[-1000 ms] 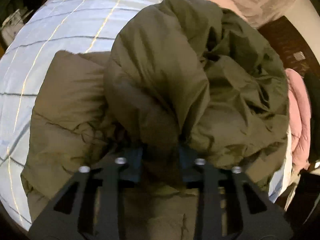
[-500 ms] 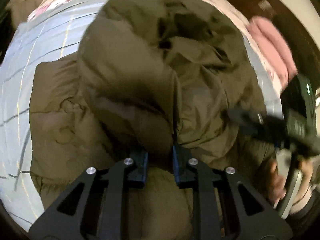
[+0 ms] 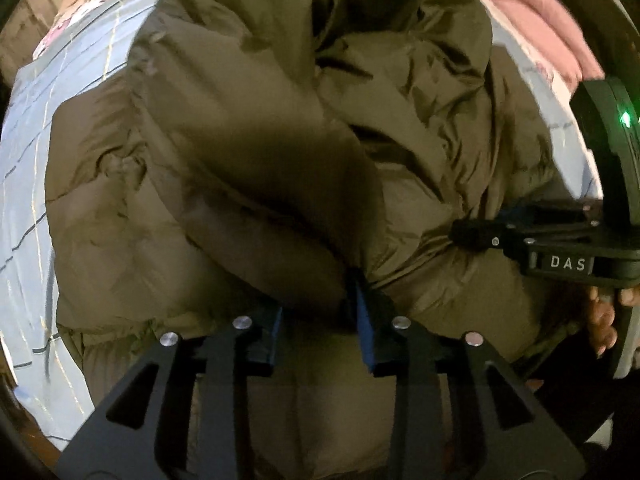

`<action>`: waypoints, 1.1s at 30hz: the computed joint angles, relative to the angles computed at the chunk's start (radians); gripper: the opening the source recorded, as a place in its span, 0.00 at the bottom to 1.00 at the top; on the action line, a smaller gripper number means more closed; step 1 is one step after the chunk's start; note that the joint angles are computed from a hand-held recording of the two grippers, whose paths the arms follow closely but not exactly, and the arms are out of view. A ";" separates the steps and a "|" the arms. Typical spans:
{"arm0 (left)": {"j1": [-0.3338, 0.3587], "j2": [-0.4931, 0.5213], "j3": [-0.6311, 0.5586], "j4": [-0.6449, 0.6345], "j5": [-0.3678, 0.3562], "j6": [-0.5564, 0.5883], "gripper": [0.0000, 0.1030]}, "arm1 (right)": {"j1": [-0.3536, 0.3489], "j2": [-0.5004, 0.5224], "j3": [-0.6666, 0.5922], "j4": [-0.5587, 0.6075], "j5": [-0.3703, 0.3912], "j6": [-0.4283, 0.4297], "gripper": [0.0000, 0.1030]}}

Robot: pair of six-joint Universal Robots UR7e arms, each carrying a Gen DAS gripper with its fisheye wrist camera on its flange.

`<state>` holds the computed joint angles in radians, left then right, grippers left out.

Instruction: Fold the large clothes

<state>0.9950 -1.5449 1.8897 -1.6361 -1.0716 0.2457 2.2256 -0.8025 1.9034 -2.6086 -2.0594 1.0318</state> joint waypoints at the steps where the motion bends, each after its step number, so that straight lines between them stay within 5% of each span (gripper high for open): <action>1: -0.007 -0.005 0.011 -0.003 0.012 0.003 0.30 | 0.001 0.005 -0.009 0.024 -0.007 0.006 0.51; 4: -0.014 -0.009 0.014 -0.020 0.024 0.013 0.33 | -0.001 -0.002 -0.026 0.062 -0.023 0.013 0.68; 6: -0.025 -0.026 0.018 -0.055 0.039 0.031 0.40 | -0.004 -0.025 -0.013 0.042 -0.013 0.018 0.70; 8: -0.045 -0.057 0.040 -0.117 0.075 0.075 0.65 | 0.006 -0.056 -0.013 0.071 -0.042 0.045 0.70; 10: -0.075 -0.102 0.080 -0.212 0.109 0.139 0.79 | 0.030 -0.082 -0.018 0.108 -0.124 0.069 0.70; 12: -0.096 -0.133 0.101 -0.261 0.120 0.182 0.80 | 0.059 -0.097 -0.015 0.093 -0.235 0.097 0.70; 14: -0.107 -0.146 0.112 -0.283 0.123 0.202 0.81 | 0.088 -0.093 0.015 -0.079 -0.340 0.066 0.70; 18: -0.129 -0.162 0.154 -0.325 0.161 0.244 0.80 | 0.110 -0.019 -0.001 -0.271 -0.389 -0.099 0.70; 20: -0.143 -0.168 0.180 -0.338 0.176 0.256 0.80 | 0.094 0.024 -0.043 -0.234 -0.351 -0.163 0.69; 24: -0.144 -0.180 0.201 -0.352 0.198 0.295 0.80 | 0.056 0.076 -0.095 -0.044 -0.285 -0.136 0.67; 30: -0.140 -0.174 0.211 -0.401 0.237 0.296 0.81 | 0.051 0.123 -0.119 0.050 -0.310 -0.123 0.69; 33: -0.122 -0.112 0.193 -0.436 0.274 0.207 0.81 | 0.049 0.100 -0.132 0.082 -0.275 -0.112 0.69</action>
<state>0.8734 -1.6566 2.0828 -2.0726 -0.7975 0.4531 2.2744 -0.7023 1.7714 -2.5268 -2.3344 0.9197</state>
